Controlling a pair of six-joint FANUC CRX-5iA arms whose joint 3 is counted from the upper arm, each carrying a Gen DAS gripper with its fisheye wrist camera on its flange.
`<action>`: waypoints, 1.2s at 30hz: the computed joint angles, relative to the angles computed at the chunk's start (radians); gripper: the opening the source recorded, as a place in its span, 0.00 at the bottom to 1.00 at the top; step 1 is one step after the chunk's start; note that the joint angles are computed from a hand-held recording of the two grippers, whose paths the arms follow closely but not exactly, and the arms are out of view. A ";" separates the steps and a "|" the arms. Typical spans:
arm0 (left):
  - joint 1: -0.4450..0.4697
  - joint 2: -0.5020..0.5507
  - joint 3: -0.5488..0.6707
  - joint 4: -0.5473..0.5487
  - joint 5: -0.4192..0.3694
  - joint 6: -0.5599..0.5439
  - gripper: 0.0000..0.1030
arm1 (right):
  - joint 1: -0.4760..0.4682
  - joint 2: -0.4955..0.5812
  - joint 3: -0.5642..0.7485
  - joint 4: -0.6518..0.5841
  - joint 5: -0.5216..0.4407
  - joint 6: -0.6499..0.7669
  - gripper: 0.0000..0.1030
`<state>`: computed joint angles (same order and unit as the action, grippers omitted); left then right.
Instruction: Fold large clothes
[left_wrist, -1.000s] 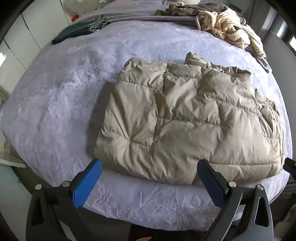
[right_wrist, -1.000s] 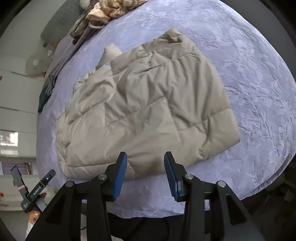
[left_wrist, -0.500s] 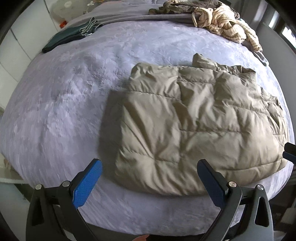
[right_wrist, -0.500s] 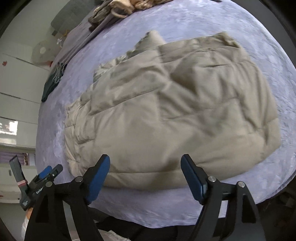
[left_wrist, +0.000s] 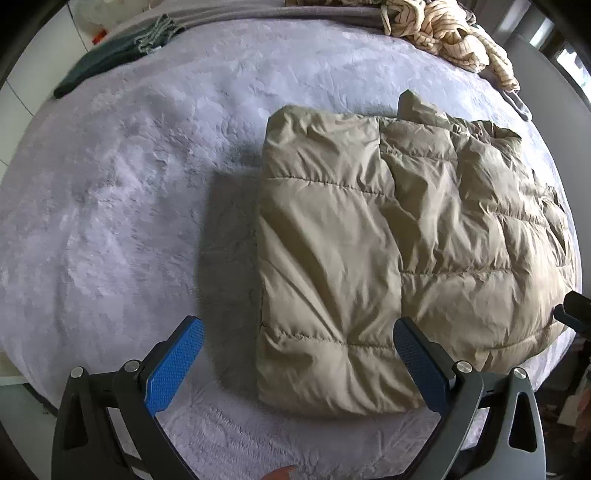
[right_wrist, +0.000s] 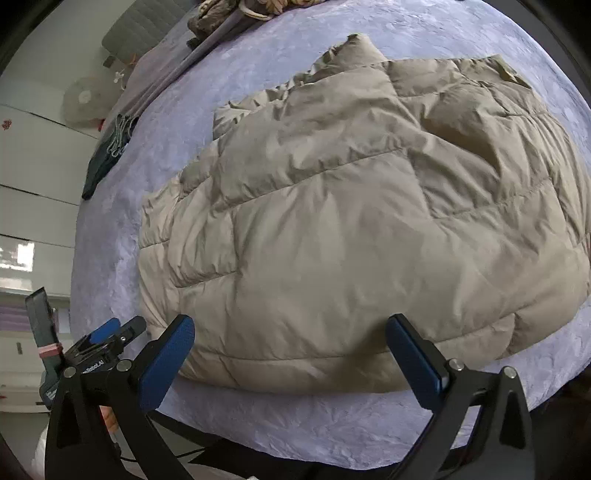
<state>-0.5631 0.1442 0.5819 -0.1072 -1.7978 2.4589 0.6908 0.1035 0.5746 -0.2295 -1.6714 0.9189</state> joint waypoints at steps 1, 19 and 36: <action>0.009 -0.009 -0.020 0.013 0.015 0.001 1.00 | 0.008 0.004 0.001 0.010 -0.005 -0.005 1.00; 0.242 -0.203 -0.414 0.305 0.341 -0.179 1.00 | 0.026 0.073 0.049 0.001 -0.088 -0.049 1.00; 0.346 -0.083 -0.713 0.908 0.617 -0.713 1.00 | 0.047 0.136 0.092 0.039 -0.148 -0.053 1.00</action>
